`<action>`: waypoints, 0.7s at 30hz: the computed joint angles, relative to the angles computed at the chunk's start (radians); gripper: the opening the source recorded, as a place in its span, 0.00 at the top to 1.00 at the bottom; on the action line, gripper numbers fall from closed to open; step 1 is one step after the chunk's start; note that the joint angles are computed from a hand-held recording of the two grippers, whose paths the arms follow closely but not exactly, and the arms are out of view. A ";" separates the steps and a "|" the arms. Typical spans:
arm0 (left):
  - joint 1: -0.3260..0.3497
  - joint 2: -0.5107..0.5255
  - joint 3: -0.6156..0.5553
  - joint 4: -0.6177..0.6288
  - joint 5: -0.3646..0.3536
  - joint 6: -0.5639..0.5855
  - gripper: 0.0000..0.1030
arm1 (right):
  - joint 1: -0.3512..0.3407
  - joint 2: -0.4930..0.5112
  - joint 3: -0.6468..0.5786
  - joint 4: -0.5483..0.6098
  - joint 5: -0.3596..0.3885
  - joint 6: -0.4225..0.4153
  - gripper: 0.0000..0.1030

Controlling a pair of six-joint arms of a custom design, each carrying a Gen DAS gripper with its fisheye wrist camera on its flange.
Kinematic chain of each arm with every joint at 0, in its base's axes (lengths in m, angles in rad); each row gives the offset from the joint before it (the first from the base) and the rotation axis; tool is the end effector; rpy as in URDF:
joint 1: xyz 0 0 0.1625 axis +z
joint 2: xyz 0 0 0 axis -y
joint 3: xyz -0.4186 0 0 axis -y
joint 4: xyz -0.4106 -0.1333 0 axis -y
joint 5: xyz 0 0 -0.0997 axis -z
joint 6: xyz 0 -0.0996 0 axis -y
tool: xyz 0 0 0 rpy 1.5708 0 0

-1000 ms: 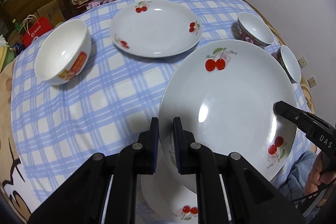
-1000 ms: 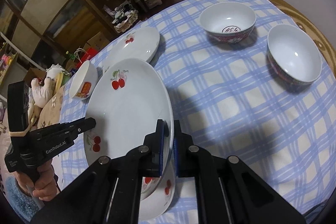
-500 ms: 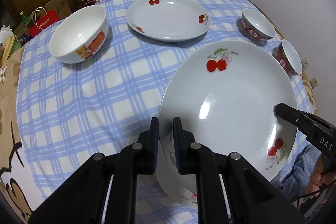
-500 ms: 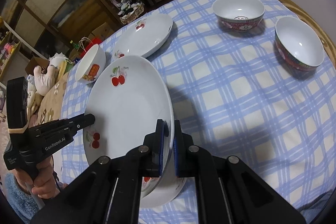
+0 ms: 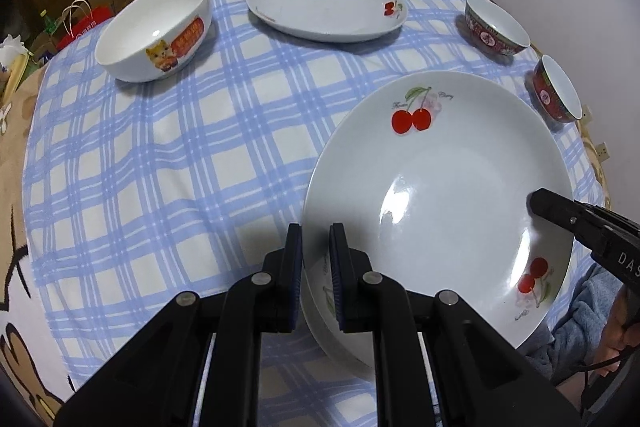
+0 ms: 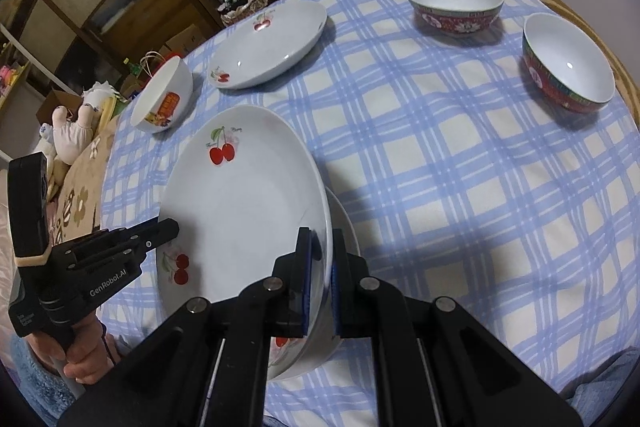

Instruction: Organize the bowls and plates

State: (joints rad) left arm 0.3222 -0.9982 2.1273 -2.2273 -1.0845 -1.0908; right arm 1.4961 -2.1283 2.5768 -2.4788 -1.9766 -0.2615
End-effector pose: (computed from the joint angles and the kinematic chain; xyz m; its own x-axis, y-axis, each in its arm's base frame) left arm -0.3709 -0.3134 0.0194 -0.7852 0.1683 -0.5959 0.3207 0.9338 -0.1589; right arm 0.0729 -0.2847 0.3019 -0.8897 0.0038 0.4564 -0.1689 0.9262 -0.3370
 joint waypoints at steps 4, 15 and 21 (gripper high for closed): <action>0.002 -0.001 0.008 -0.007 -0.001 0.001 0.87 | 0.002 0.007 0.007 0.000 -0.010 0.003 0.91; -0.001 0.006 0.015 0.007 0.000 -0.006 0.87 | 0.018 0.030 0.023 -0.026 -0.043 0.007 0.90; 0.000 0.010 0.017 -0.002 -0.007 -0.001 0.87 | 0.015 0.035 0.027 -0.035 -0.053 0.012 0.90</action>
